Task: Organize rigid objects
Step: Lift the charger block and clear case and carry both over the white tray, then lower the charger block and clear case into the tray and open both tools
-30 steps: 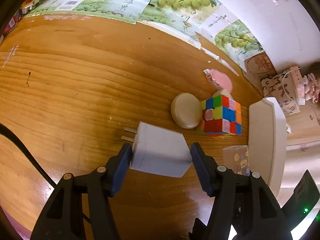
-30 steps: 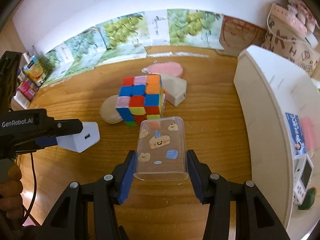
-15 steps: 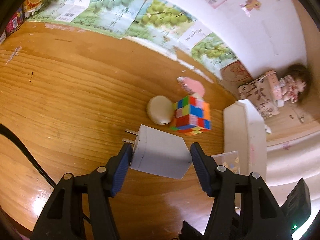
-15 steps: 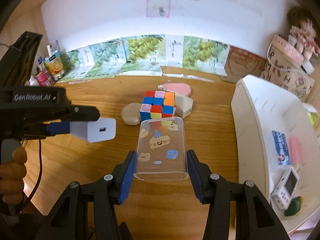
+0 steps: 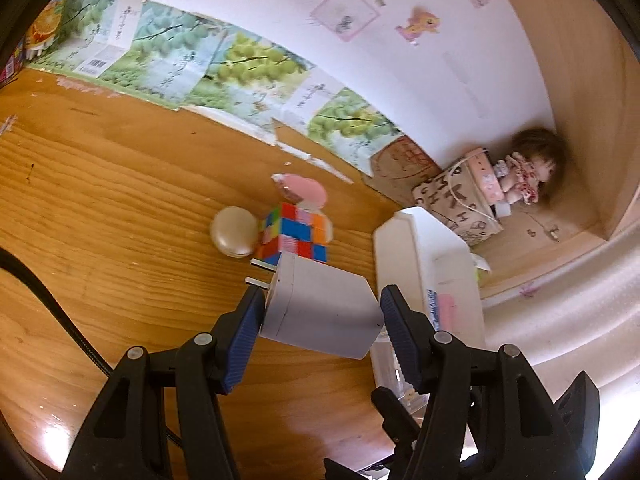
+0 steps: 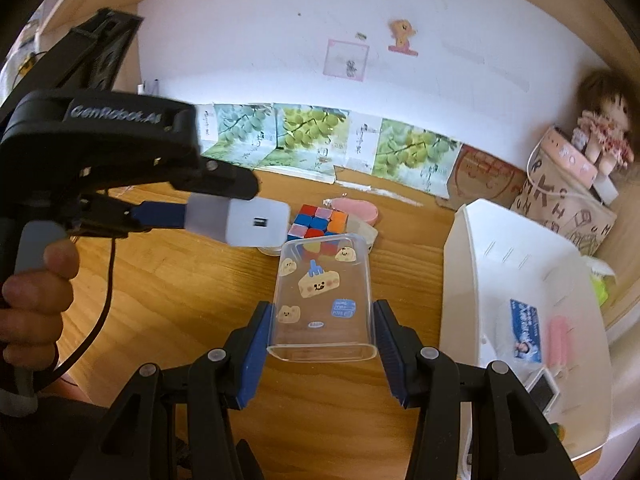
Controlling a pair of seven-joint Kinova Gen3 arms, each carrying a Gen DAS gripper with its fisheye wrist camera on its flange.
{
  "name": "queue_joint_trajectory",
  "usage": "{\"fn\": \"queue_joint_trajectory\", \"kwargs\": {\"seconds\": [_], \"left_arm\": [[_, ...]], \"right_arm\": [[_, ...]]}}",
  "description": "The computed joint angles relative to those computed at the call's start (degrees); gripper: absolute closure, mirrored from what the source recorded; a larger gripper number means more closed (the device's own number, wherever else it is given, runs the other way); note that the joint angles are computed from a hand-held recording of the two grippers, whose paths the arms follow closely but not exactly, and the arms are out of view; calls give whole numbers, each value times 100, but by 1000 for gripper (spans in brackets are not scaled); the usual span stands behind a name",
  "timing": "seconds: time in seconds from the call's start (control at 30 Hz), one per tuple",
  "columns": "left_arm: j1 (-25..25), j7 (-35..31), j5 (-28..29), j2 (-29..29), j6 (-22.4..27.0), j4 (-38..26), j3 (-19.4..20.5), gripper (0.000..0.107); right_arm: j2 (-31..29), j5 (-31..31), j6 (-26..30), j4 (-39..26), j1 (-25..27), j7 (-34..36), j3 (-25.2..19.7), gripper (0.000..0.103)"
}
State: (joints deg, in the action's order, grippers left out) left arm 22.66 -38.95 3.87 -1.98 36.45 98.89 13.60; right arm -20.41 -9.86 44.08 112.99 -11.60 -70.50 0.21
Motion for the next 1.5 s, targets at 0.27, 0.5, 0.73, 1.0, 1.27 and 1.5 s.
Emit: {"fn": "queue_joint_trajectory", "kwargs": {"seconds": [0.27,0.5,0.73,1.0,1.27,1.5], "left_arm": [[273,570,-566,193,-200,-230,193,44],[702,1087,-1124,525,-328,-585,203,44],[1239,1628,-1683,873,-365,-992,58,44],[1813,1993,-2074,1305,-396,-1463,-168,44],[2221,1969,-2133,1721,-431,-1931,-363,45],[2388,1719,-1924,2072,-369,-2354,-464,45]], "right_arm": [[-222,-47,35,3,-79,624,407,52],[-276,-148,151,-72,33,1179,826,52],[-239,-399,340,-189,160,1901,1326,52],[-113,-707,498,-270,425,2698,1805,52],[47,-1017,567,-329,786,3291,2078,52],[320,-1263,670,-463,1118,3724,2203,52]]}}
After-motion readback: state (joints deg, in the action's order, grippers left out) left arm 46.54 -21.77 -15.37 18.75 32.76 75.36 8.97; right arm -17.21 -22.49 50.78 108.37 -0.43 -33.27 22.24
